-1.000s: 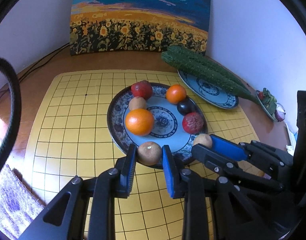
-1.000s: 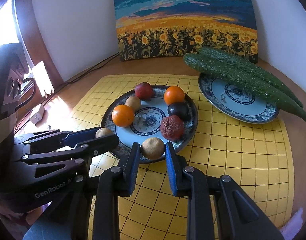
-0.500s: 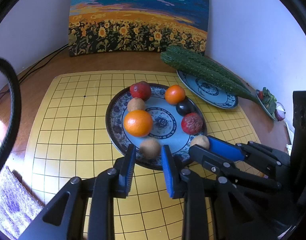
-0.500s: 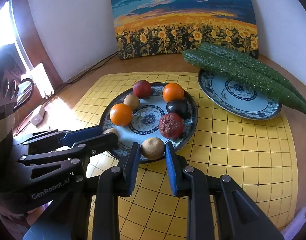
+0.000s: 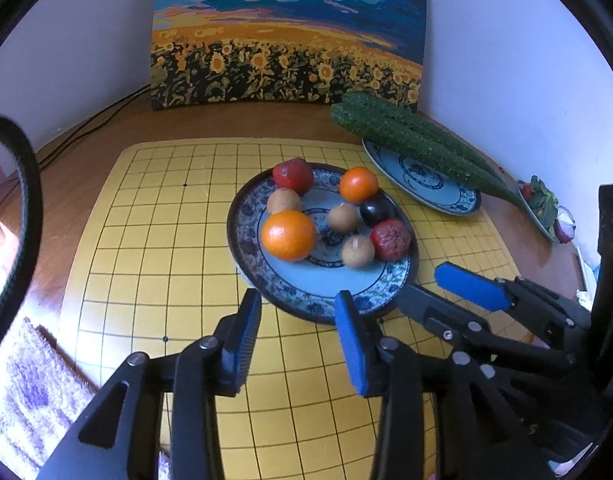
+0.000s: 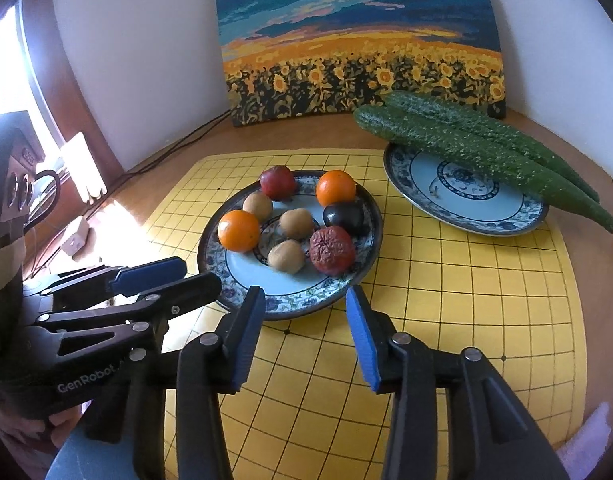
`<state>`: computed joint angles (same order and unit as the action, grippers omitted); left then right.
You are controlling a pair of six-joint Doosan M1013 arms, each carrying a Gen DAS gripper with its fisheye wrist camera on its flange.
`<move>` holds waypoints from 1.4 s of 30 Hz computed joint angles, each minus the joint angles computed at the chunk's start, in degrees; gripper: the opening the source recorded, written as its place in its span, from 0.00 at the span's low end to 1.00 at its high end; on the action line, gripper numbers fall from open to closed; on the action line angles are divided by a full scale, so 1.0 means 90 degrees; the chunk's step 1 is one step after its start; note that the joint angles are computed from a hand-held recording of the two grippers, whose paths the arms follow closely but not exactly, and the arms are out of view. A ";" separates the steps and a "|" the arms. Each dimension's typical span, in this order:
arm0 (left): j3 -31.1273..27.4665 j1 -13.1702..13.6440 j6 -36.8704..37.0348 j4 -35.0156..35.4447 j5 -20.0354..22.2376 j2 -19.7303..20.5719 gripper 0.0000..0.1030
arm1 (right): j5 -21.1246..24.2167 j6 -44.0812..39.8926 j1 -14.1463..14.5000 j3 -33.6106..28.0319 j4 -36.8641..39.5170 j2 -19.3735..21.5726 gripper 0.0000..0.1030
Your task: Organize fruits
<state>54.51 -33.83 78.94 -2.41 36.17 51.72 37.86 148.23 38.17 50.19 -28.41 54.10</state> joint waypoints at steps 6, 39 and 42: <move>0.0166 -0.0036 -0.0270 0.0273 -0.0053 -0.0099 0.49 | 0.0080 0.0235 0.0047 0.0127 -0.0226 -0.0085 0.49; 0.0012 -0.0232 -0.1506 0.1649 0.0639 0.0075 0.66 | 0.0910 0.0620 0.0116 0.0081 -0.0430 0.0037 0.63; 0.0008 -0.0236 -0.1526 0.1680 0.0637 0.0078 0.66 | 0.0895 0.0616 0.0111 0.0098 -0.0436 0.0028 0.63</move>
<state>54.59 -35.95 65.20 12.71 41.91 52.42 45.92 153.78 39.16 51.07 -32.33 54.35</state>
